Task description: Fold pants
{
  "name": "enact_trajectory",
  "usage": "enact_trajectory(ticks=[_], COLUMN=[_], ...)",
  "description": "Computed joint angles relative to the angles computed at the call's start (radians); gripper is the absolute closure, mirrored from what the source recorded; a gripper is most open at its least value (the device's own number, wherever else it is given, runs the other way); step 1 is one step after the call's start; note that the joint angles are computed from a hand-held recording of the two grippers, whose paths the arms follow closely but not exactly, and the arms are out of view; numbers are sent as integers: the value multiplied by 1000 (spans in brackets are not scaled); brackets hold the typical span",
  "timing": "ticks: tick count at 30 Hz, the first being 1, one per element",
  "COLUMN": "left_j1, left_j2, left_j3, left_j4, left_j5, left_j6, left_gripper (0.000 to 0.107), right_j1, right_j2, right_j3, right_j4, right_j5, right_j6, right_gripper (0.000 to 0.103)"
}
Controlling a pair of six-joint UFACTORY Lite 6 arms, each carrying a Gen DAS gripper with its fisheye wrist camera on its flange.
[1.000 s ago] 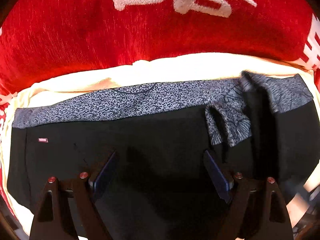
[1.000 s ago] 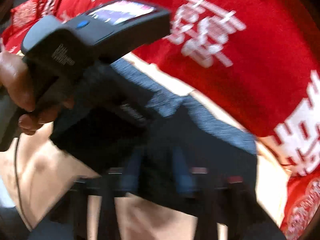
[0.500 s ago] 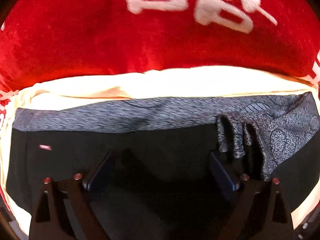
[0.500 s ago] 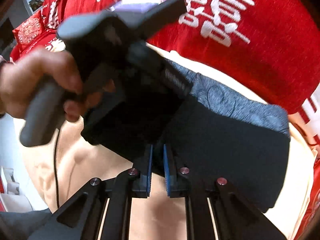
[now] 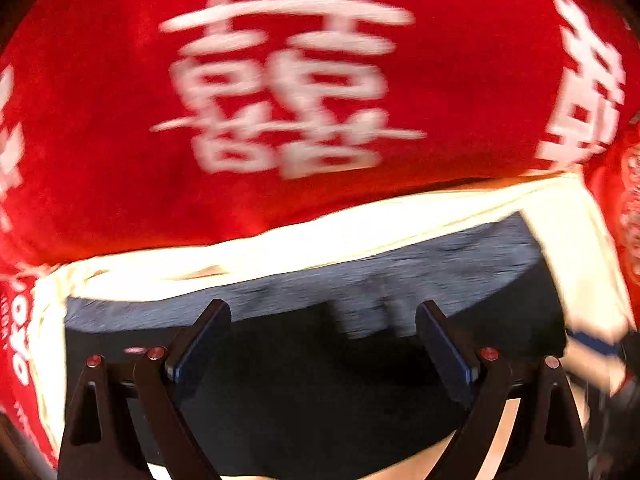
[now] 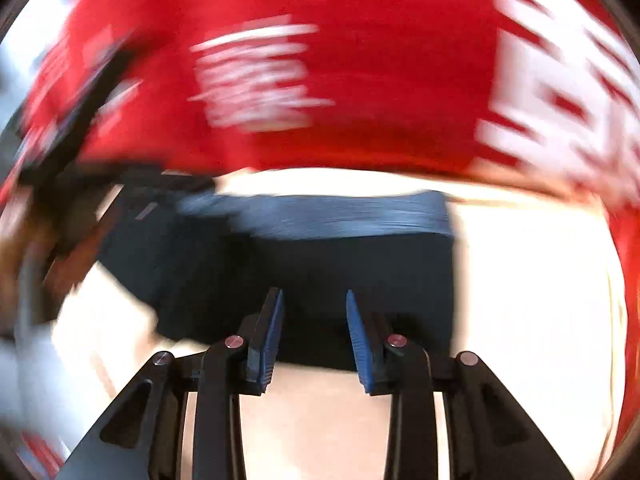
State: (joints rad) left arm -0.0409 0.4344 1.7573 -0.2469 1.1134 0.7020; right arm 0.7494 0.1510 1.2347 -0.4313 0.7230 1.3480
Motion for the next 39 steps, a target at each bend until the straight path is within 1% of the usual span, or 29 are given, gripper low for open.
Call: enact_trajectory(ticks=[1, 3, 4, 6, 7, 8, 9, 10, 11, 12, 14, 15, 16, 17, 18, 19, 20, 22, 23, 24, 26, 27, 28, 30, 31, 34, 36, 37, 39], left_j1=[-31, -96, -114, -162, -177, -191, -205, -212, -213, -190, -125, -109, -98, -69, -47, -28, -19, -13, -3, -2, 9, 6, 7, 42, 59, 118, 152, 171, 223], left_j2=[-18, -41, -57, -59, -76, -62, -61, -73, -109, -104, -117, -133, -129, -104, -91, -82, -84, -117, -134, -150, -171, -180, -186, -174, -169, -181, -185, -182, -158], left_j3=[-28, -93, -119, -186, -236, -269, -314, -356, -402, -437, -479, -498, -496, -470, -455, -444, -443, -477, -491, -509, -529, -548, -563, -543, -528, -497, -463, -443, -379], left_j4=[-6, -20, -26, -40, -27, -3, 37, 60, 78, 93, 31, 39, 50, 27, 15, 6, 4, 8, 10, 12, 15, 16, 21, 36, 37, 41, 21, -3, -84], left_j5=[-5, -40, -45, -103, -143, -197, -237, -254, -253, -265, -280, -293, -281, -240, -214, -196, -191, -214, -230, -243, -258, -275, -290, -274, -258, -214, -174, -142, -33], left_j6=[-15, -41, -50, -58, -59, -68, -89, -108, -123, -119, -43, -31, -38, -34, -31, -35, -33, -16, 9, 17, 30, 23, 12, 12, 13, 26, 49, 67, 115], left_gripper=[12, 12, 12, 12, 12, 12, 12, 12, 12, 12, 11, 9, 8, 8, 8, 8, 8, 8, 8, 8, 8, 8, 8, 8, 8, 8, 8, 8, 8], right_j1=[-88, -250, -338, -452, -479, -485, -475, -458, -432, -403, -363, -350, -339, -315, -311, -300, -281, -251, -249, -258, -287, -305, -317, -327, -332, -331, -300, -269, -230], right_j2=[-73, -187, -206, -178, -155, -126, -110, -105, -93, -76, -41, -24, -18, -22, -19, -30, -34, -25, 9, 39, 93, 108, 166, 232, 219, 141, 86, 54, 3], right_j3=[-105, -289, -350, -412, -425, -417, -409, -408, -397, -382, -351, -333, -318, -317, -308, -298, -272, -207, -165, -123, -69, -71, -37, -24, -44, -98, -134, -150, -183], right_j4=[57, 168, 269, 475, 573, 634, 662, 651, 606, 557, 507, 446, 403, 379, 379, 346, 271, 110, 80, 91, 185, 258, 341, 414, 422, 473, 427, 367, 292], right_j5=[-42, -179, -247, -361, -400, -409, -418, -428, -433, -434, -433, -425, -406, -401, -396, -378, -345, -280, -272, -270, -287, -298, -291, -293, -315, -311, -290, -269, -248], right_j6=[-19, -96, -197, -407, -511, -581, -609, -595, -539, -476, -411, -353, -308, -265, -264, -236, -178, -72, -65, -100, -203, -276, -362, -427, -412, -425, -364, -297, -202], right_gripper=[76, 76, 76, 76, 77, 77, 77, 77, 77, 77, 77, 77, 77, 77, 77, 77, 77, 77, 77, 77, 77, 77, 77, 76, 76, 76, 76, 76, 76])
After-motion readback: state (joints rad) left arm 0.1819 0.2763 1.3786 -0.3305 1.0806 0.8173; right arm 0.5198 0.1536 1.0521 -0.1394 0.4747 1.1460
